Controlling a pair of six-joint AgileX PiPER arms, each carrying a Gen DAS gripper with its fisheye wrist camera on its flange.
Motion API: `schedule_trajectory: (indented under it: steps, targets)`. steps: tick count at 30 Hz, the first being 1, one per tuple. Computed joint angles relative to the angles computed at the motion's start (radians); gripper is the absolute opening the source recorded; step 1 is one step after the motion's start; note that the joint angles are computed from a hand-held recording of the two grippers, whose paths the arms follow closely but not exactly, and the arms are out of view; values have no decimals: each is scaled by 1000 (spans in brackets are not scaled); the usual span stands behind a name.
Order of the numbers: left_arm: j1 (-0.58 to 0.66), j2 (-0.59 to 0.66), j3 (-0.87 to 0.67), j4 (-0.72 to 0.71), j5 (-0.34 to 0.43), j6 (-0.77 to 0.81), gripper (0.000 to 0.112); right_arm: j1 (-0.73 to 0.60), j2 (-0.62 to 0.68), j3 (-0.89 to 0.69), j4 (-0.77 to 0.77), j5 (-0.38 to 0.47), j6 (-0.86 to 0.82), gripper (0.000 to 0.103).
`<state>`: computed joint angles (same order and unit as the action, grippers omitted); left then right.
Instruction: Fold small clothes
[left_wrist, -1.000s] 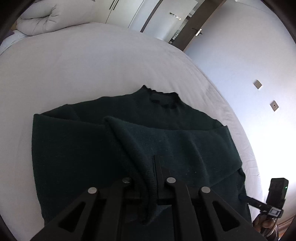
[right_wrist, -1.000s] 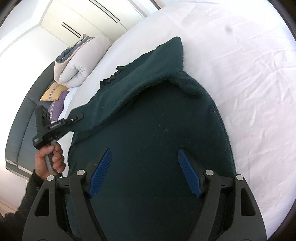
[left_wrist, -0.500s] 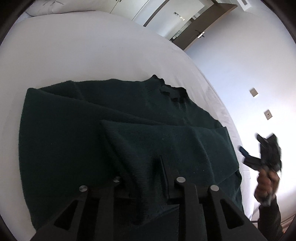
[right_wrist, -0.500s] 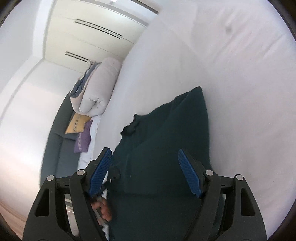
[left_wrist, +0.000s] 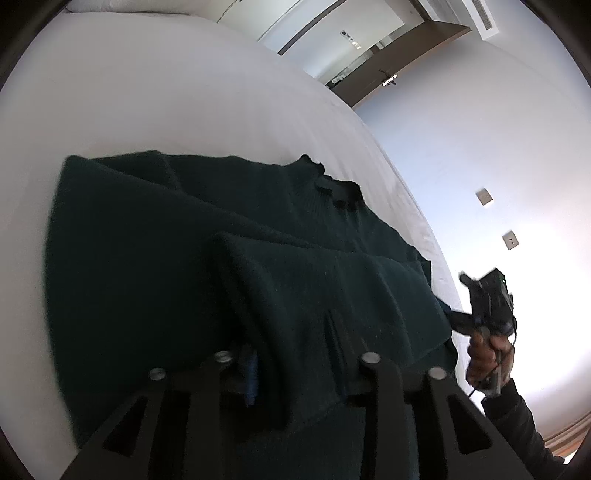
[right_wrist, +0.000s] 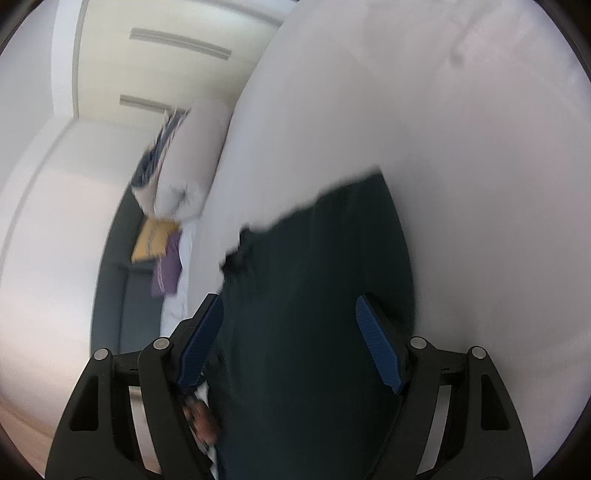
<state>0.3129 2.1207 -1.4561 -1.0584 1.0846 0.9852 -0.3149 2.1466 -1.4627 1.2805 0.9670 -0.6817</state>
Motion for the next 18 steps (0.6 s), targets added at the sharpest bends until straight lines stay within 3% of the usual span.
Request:
schedule_trajectory:
  steps: [4, 6, 9, 14, 18]
  targets:
    - [18, -79, 68, 61, -45, 0, 42, -14, -112, 212, 40, 29, -129, 73]
    - [39, -146, 129, 85, -80, 13, 58, -42, -191, 351, 77, 32, -207, 74]
    - [118, -310, 293, 115, -125, 70, 73, -89, -353, 556, 63, 8, -260, 74]
    - [342, -502, 519, 206, 8, 189, 76, -240, -695, 864, -63, 43, -318, 74]
    - [572, -577, 656, 318, 132, 284, 76, -544, -928, 1044, -276, 207, -366, 74]
